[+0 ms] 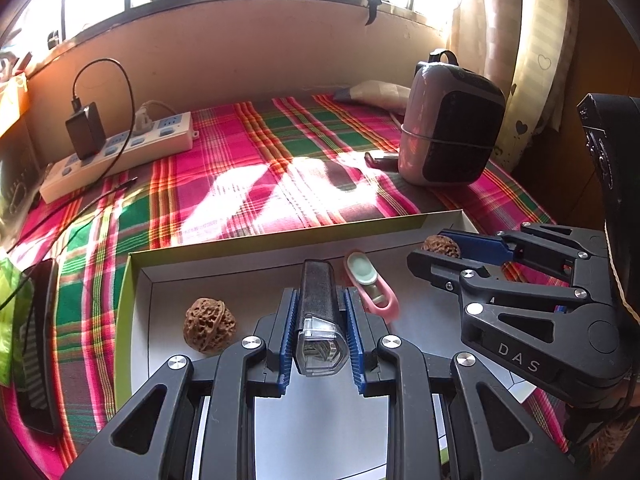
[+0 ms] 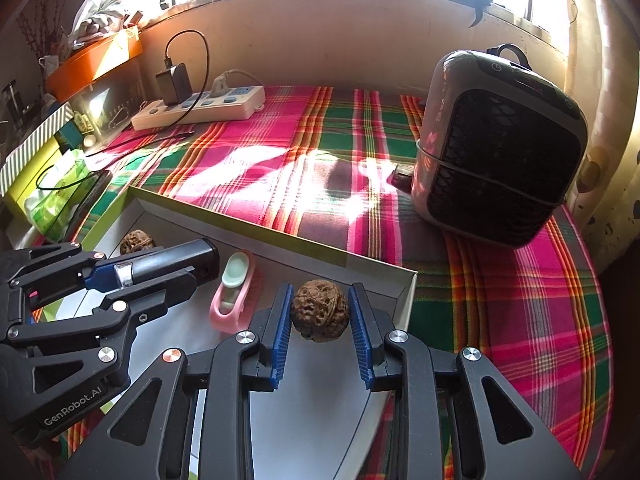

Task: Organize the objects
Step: 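Lower and open the left gripper in the box while the right gripper releases the walnut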

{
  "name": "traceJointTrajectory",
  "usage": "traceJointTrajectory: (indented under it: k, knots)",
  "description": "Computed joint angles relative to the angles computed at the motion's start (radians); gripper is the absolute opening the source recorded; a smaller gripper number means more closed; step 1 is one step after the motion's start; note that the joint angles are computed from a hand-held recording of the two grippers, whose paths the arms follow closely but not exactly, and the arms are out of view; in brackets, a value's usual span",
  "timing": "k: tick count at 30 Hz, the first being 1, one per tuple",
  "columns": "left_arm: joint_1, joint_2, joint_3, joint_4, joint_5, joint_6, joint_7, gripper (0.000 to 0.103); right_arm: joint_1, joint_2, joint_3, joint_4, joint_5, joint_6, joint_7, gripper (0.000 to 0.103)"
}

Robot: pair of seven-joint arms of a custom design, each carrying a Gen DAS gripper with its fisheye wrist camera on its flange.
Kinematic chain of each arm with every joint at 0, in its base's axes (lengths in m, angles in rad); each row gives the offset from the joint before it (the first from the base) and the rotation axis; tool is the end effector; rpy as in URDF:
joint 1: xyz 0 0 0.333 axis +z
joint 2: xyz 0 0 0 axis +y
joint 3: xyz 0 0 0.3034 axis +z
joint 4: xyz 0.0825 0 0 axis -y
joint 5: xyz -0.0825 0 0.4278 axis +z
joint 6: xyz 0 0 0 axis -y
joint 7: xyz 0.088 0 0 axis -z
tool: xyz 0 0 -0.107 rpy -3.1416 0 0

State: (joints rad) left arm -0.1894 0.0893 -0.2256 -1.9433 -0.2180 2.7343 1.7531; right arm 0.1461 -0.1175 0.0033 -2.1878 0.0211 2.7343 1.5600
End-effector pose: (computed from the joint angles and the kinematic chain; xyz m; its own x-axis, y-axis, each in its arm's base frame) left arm 0.6129 -0.2570 0.4867 -0.4387 -0.8934 0.0967 -0.7061 0.2762 -0.6520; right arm 0.5901 0.0881 0.4814 0.1472 -0.9890 -0.0115 -0.7800 -0.1090 -0.6163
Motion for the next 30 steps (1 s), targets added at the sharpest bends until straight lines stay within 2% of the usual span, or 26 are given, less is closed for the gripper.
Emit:
traceJointTrajectory:
  k: [30]
  knots:
    - [0.000,0.016,-0.003,0.009,0.004,-0.032,0.004,0.022,-0.001,0.015,0.005,0.006,-0.043,-0.007,0.011,0.030]
